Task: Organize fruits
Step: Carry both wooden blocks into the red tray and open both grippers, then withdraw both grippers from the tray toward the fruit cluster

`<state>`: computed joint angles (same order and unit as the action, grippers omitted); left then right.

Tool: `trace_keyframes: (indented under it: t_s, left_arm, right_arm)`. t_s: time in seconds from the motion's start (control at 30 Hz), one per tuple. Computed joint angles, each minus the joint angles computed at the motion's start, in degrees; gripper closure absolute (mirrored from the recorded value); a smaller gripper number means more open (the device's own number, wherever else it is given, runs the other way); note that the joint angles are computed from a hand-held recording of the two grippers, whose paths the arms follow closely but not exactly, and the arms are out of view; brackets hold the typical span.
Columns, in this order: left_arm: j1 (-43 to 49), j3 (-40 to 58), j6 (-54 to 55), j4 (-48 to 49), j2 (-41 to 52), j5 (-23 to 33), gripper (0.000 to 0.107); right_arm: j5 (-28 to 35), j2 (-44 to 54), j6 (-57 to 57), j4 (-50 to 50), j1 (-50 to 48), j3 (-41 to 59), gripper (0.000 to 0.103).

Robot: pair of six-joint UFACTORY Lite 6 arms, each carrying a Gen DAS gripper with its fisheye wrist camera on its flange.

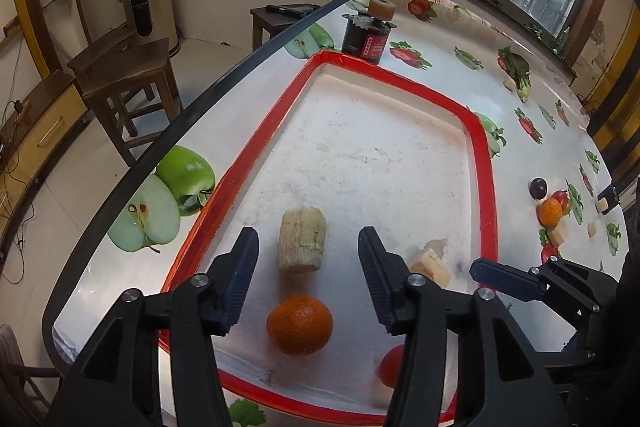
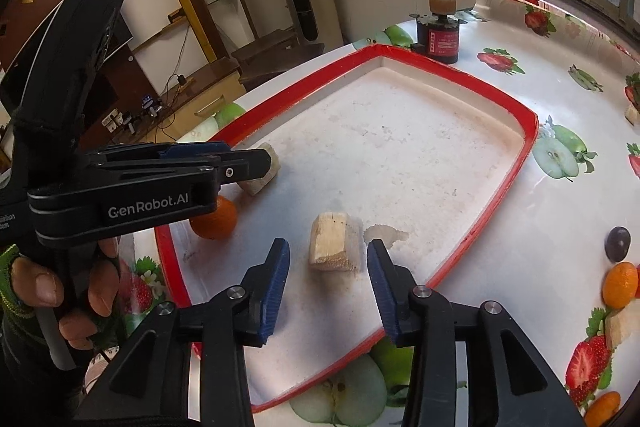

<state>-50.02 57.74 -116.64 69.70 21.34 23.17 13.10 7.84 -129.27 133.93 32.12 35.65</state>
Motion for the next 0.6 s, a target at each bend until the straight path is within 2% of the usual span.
trace_keyframes:
  t_s: [0.13, 0.3, 0.43, 0.53, 0.6]
  left_arm:
    - [-2.38, 0.32, 0.28, -1.40, -0.88, 1.77, 0.057]
    - [-5.95, 2.06, -0.95, -1.79, -0.44, 3.68, 0.057]
    - [-11.38, 1.80, -13.47, 7.14, -0.80, 8.71, 0.057]
    - [-15.97, 1.20, -24.41, 16.89, -1.20, 12.93, 0.056]
    - [-18.79, 3.66, -25.22, 17.26, 0.48, 16.74, 0.043]
  right_arm:
    - [-0.34, -7.57, 4.41, -4.88, -1.32, -5.47, 0.060]
    - [-0.52, -19.52, 19.55, -20.72, -5.56, -13.07, 0.057]
    - [0.55, -30.67, 36.14, -39.45, -12.04, -19.55, 0.053]
    - [4.52, -37.32, 46.58, -52.88, -19.75, -23.01, 0.052]
    - [7.56, -41.92, 51.31, -60.03, -25.25, -25.18, 0.052]
